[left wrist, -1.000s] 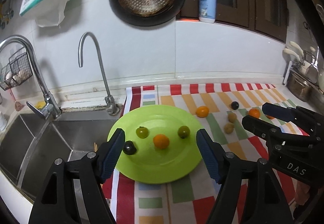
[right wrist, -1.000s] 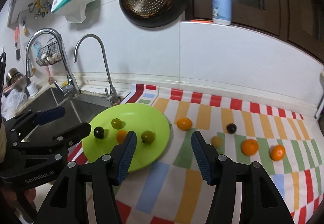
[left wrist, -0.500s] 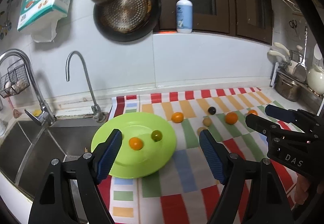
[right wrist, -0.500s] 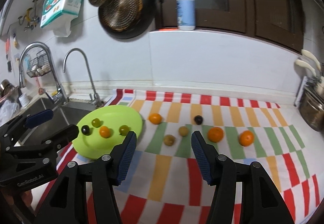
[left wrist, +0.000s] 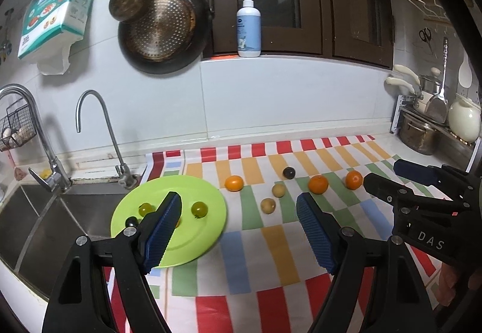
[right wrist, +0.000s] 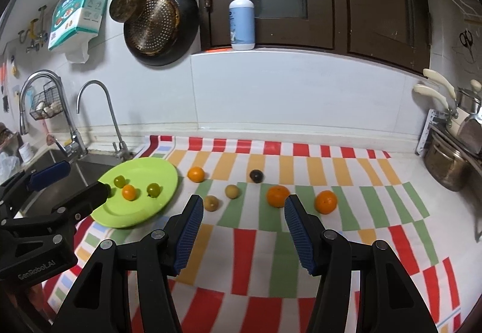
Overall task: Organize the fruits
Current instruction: 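Lift both open grippers away from the plate toward the remaining fruits, then move the left gripper to the brown round fruit while the right approaches a large orange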
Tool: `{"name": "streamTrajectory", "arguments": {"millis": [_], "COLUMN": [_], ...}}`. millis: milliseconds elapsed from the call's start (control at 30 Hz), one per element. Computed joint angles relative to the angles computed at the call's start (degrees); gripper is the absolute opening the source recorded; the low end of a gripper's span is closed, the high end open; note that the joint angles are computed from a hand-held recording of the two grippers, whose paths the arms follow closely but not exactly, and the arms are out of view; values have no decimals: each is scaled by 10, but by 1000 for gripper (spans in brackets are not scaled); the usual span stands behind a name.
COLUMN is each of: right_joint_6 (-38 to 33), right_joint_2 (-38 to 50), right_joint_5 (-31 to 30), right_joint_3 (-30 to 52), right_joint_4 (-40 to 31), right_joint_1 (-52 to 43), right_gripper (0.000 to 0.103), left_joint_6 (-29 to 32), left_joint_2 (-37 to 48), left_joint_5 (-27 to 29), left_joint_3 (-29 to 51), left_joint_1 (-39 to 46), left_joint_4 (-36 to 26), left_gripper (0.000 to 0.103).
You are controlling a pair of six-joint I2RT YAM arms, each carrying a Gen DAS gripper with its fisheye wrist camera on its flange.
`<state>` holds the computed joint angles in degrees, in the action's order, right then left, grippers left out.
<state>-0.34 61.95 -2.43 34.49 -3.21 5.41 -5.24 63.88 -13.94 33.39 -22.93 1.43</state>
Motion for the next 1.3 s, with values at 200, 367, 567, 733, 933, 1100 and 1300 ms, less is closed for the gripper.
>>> {"name": "streamTrajectory", "arguments": {"millis": [200, 367, 567, 733, 933, 1100, 1300], "right_joint_6": [-21, -34, -45, -47, -53, -58, -59], "right_joint_2": [15, 42, 93, 154, 228, 285, 354], "right_joint_5": [-32, -60, -76, -84, -89, -87, -86], "right_joint_3": [5, 15, 36, 60, 96, 125, 166], "right_joint_4": [6, 15, 37, 56, 68, 74, 71], "right_joint_1": [-40, -68, -83, -88, -88, -87, -87], "right_gripper": [57, 57, 57, 57, 57, 57, 57], "left_joint_6": [-12, -15, -12, -10, -8, -8, -4], "left_joint_2": [40, 81, 139, 190, 250, 302, 367], "left_joint_5": [-18, -23, -21, -11, 1, 13, 32], "left_joint_3": [21, 41, 67, 90, 124, 153, 198], "left_joint_1": [-25, -33, -31, -21, -8, 3, 10], "left_joint_4": [12, 26, 48, 60, 63, 59, 46], "left_gripper": [78, 78, 78, 78, 78, 76, 68]}}
